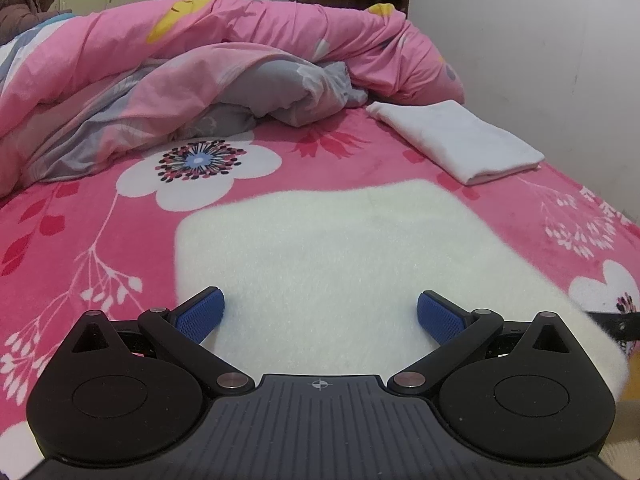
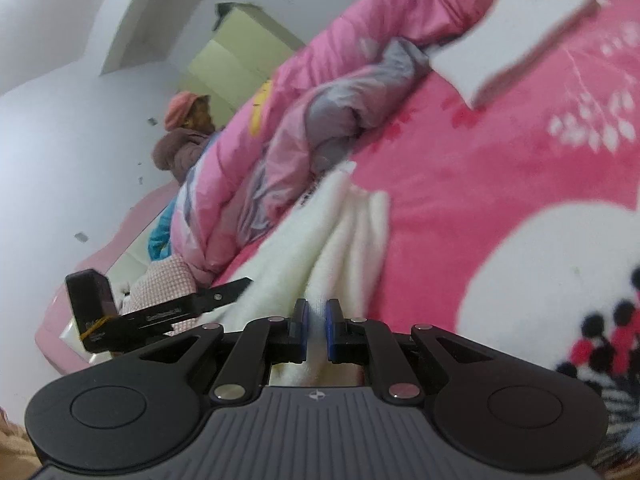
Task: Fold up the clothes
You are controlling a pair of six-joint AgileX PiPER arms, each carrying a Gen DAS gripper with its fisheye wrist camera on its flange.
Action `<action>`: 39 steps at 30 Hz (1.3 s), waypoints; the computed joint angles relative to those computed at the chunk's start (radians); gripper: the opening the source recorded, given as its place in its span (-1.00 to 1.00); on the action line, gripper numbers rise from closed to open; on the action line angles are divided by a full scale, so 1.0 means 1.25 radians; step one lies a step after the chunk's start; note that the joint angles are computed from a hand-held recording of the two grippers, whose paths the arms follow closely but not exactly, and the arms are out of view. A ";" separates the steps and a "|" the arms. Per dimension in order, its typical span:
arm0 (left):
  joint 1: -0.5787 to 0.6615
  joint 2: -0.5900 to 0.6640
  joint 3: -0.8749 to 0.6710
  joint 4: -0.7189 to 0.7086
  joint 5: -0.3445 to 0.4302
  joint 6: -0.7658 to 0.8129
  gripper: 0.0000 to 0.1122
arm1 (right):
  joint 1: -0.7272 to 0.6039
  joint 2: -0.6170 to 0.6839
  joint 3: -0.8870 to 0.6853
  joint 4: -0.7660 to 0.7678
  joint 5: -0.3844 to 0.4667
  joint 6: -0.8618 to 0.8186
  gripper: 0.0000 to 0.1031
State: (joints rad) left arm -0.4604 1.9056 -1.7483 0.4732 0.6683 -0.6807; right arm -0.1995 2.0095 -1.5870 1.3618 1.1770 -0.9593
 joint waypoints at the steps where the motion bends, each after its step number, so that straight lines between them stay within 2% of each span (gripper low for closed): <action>1: 0.001 -0.001 0.002 -0.002 -0.002 0.002 0.84 | 0.003 -0.007 0.005 -0.003 -0.003 -0.005 -0.83; 9: 0.008 -0.016 0.031 -0.018 -0.035 0.022 0.84 | -0.006 -0.019 0.013 -0.051 -0.010 0.090 -0.77; 16: 0.034 -0.035 0.056 -0.101 -0.072 0.090 0.84 | -0.019 -0.128 0.098 0.009 -0.073 0.040 -0.75; 22: 0.083 -0.084 0.112 -0.276 -0.119 0.169 0.84 | 0.072 -0.208 0.114 0.001 -0.160 -0.073 -0.75; 25: 0.108 -0.109 0.154 -0.354 -0.144 0.201 0.84 | 0.128 -0.214 0.107 -0.051 -0.212 -0.076 -0.75; 29: 0.152 -0.127 0.194 -0.516 -0.151 0.312 0.84 | 0.213 -0.201 0.097 -0.232 -0.323 0.022 -0.78; 32: 0.191 -0.133 0.218 -0.661 -0.132 0.416 0.83 | 0.243 -0.205 0.089 -0.321 -0.347 0.104 -0.78; 34: 0.214 -0.155 0.257 -0.755 -0.142 0.485 0.83 | 0.259 -0.220 0.076 -0.376 -0.353 0.165 -0.76; 39: 0.185 -0.290 0.430 -0.862 -0.277 0.691 0.83 | 0.288 -0.229 0.073 -0.439 -0.374 0.234 -0.74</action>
State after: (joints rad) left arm -0.2290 1.5431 -1.2104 -0.6041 0.3223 0.1834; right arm 0.1608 1.7231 -1.4952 0.8128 0.7095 -0.6674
